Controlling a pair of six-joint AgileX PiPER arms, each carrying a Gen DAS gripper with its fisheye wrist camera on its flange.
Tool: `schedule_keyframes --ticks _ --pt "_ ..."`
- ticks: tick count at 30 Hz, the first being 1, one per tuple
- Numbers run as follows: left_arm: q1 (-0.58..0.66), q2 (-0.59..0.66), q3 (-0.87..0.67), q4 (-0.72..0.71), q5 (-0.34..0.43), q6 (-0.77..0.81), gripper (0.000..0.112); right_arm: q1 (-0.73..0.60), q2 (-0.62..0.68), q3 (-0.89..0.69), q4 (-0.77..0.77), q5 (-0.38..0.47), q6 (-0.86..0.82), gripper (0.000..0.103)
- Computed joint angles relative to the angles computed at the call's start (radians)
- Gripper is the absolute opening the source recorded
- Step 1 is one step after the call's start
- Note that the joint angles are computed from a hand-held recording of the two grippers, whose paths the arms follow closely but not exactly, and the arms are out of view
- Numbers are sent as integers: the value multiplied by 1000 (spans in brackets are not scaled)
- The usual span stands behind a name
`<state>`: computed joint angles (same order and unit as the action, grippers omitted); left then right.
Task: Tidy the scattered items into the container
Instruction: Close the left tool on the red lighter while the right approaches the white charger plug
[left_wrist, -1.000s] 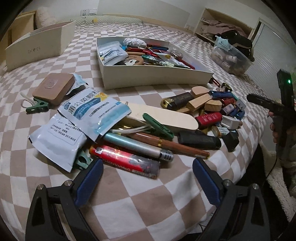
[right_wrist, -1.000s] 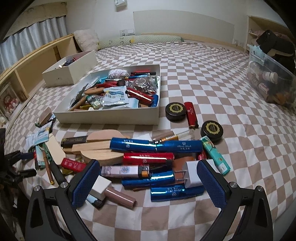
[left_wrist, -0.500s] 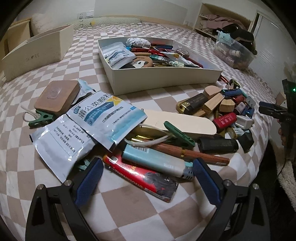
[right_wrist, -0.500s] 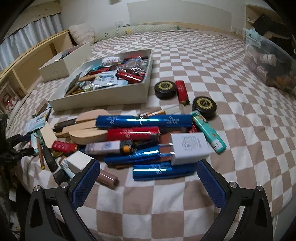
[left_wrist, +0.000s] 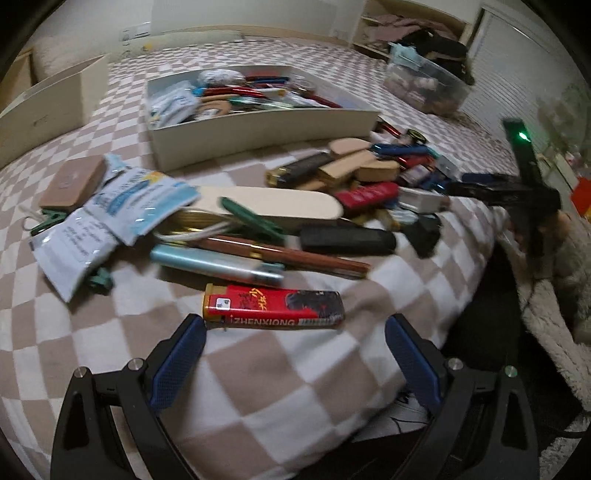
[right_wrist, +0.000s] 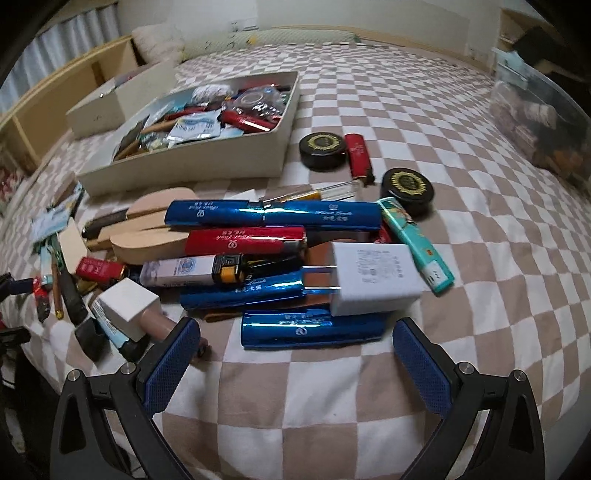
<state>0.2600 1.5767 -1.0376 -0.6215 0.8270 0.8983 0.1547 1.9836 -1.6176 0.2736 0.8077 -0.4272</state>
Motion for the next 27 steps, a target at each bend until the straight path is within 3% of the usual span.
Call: schedule_keyframes --ticks 11,17,27 --pt "-29 10 -18 81 -48 -50 98 -17 65 -67 2 72 -43 103" --pt "-50 28 -32 139 -72 -80 98 -10 99 -121 -60 55 -14 103" --pt "-83 30 -24 117 -96 -92 98 -90 141 -217 37 127 -4 103"
